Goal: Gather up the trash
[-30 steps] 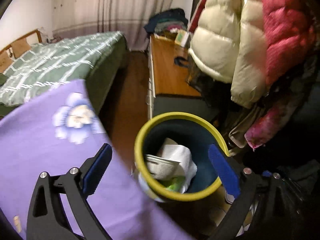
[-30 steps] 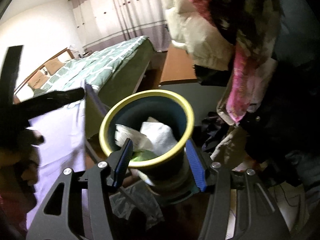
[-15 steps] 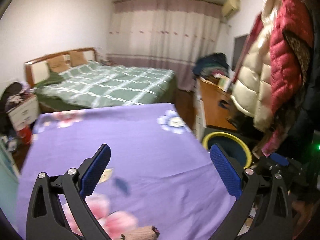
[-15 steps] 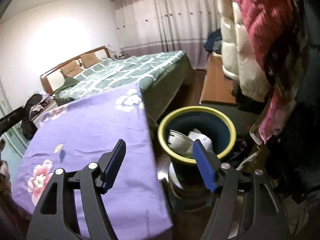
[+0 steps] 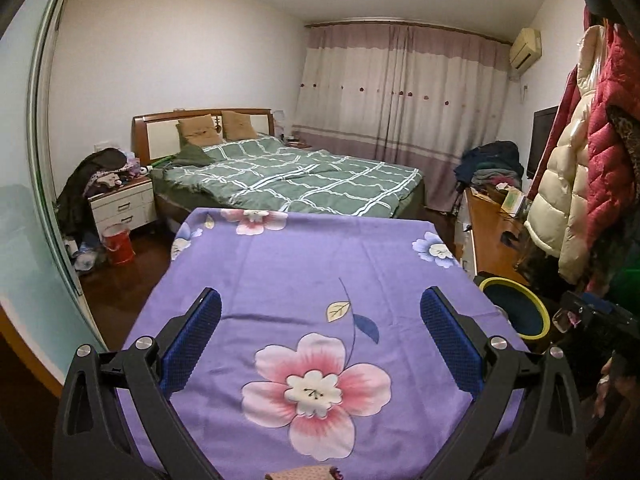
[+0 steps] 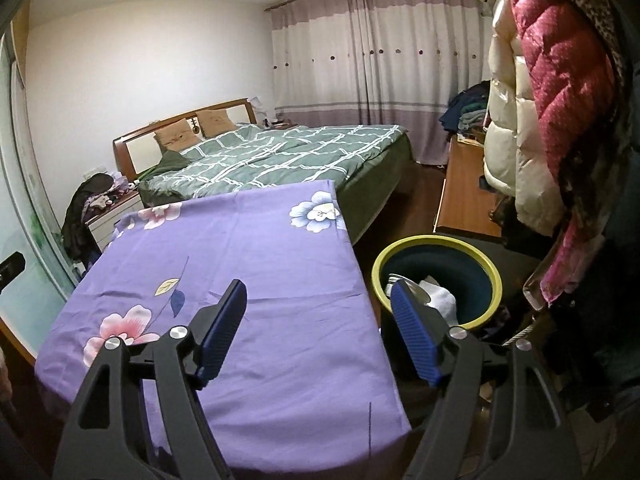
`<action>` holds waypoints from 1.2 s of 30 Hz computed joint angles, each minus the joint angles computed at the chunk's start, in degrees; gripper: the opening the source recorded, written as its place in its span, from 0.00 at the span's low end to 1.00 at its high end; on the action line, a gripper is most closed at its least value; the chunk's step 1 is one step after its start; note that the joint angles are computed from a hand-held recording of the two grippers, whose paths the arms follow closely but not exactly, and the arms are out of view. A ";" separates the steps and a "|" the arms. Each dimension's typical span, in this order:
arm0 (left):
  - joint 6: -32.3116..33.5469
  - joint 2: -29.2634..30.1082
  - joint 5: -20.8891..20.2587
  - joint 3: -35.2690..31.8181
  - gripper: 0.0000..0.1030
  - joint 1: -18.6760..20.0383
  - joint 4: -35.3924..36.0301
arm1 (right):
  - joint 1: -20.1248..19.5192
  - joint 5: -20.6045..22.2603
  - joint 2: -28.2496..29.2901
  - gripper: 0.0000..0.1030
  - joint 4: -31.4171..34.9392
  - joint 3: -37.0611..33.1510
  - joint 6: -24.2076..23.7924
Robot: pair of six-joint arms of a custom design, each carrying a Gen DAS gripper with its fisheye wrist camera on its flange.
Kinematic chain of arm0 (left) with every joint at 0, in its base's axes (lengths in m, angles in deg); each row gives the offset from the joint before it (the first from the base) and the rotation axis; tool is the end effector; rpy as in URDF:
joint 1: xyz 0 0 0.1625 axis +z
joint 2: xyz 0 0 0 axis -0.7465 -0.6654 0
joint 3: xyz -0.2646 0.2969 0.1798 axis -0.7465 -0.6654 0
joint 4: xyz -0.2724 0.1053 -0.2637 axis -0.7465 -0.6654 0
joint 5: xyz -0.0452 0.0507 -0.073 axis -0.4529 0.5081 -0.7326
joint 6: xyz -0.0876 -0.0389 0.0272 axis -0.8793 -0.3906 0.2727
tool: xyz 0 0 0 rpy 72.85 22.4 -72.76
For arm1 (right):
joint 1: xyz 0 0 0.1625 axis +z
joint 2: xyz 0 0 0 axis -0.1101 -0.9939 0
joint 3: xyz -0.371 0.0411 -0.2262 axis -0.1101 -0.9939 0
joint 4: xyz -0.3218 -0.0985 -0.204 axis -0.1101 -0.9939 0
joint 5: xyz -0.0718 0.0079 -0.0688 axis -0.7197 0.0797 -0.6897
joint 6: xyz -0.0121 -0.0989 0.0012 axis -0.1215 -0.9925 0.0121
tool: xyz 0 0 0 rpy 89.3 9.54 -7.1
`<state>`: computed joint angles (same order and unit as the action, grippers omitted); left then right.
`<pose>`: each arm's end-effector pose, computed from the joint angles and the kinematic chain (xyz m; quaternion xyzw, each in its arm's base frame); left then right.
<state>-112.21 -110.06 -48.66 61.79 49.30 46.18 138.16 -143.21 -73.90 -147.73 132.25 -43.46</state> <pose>-0.1012 -0.2254 0.3925 0.1635 0.7892 -0.5074 0.3049 0.3226 -0.2784 0.1173 0.1832 -0.8246 0.4556 0.2810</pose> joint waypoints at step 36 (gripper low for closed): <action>0.11 1.63 0.22 0.23 0.95 0.39 -1.55 | 1.13 -0.65 0.78 0.69 1.74 -1.85 0.43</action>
